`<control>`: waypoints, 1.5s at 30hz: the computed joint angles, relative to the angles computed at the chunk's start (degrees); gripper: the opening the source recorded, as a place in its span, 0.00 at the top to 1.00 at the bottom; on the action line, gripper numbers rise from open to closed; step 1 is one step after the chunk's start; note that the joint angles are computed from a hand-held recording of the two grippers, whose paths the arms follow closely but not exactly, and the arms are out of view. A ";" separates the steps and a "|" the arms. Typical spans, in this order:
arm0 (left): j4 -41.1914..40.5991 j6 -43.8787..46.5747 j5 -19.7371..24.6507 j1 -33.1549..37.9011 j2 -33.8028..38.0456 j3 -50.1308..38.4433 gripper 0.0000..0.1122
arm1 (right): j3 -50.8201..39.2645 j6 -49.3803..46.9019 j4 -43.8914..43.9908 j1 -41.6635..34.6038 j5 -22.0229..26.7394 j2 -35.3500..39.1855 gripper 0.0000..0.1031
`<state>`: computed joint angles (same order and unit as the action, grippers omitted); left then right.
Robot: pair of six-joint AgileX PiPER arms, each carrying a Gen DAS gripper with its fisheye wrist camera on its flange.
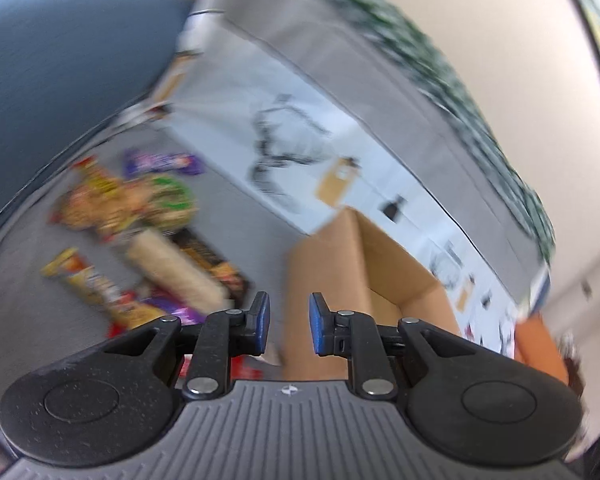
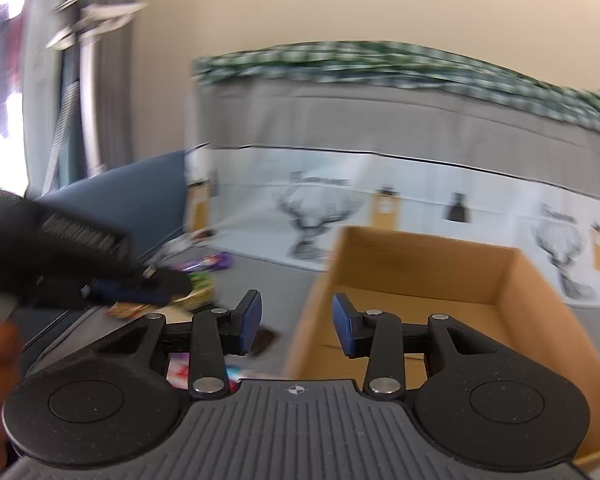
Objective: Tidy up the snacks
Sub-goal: 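Grasp the yellow snack stick with left tool while right tool grasps red bar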
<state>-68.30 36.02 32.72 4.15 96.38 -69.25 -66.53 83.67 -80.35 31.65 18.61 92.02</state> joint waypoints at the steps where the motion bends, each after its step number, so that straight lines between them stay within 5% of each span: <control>1: -1.16 0.44 0.68 1.53 0.23 0.71 0.79 | -0.85 -1.40 1.18 1.11 -0.18 1.24 0.60; 8: -1.63 -5.10 1.39 8.11 6.27 1.16 0.78 | -9.77 -24.49 23.95 6.49 5.14 11.77 0.57; 12: 0.97 -10.05 -0.14 8.47 8.76 -0.08 0.61 | -16.87 -34.73 33.77 7.17 11.24 18.52 0.51; 14: 3.18 -12.74 -1.20 7.75 9.66 -0.96 0.54 | -18.06 -34.71 34.28 7.26 12.57 20.11 0.41; 20: 9.17 -19.27 -4.10 4.64 12.34 -4.39 0.50 | -21.81 -37.98 37.86 6.90 15.90 23.88 0.41; 26: 25.51 -32.81 -7.86 0.62 13.34 -7.34 0.50 | -22.75 -39.62 40.90 5.65 15.35 24.66 0.42; 29: 28.84 -34.76 -8.55 -0.12 13.34 -7.65 0.52 | -22.59 -40.15 41.74 5.29 14.45 24.64 0.49; 33: 30.94 -35.30 -8.55 -0.19 13.12 -7.48 0.79 | -21.87 -41.25 42.67 4.78 12.40 24.20 0.61; 39: 30.76 -29.77 -11.23 -1.23 9.91 -4.62 0.97 | -17.45 -43.10 44.09 4.32 4.77 21.19 0.67; 45: 19.62 -15.70 -8.12 0.74 5.32 0.22 0.98 | -14.90 -53.31 52.60 4.47 2.42 18.42 0.66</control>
<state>-48.68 20.31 24.59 4.89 101.70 -69.03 -81.43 30.36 -27.75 36.11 21.03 110.44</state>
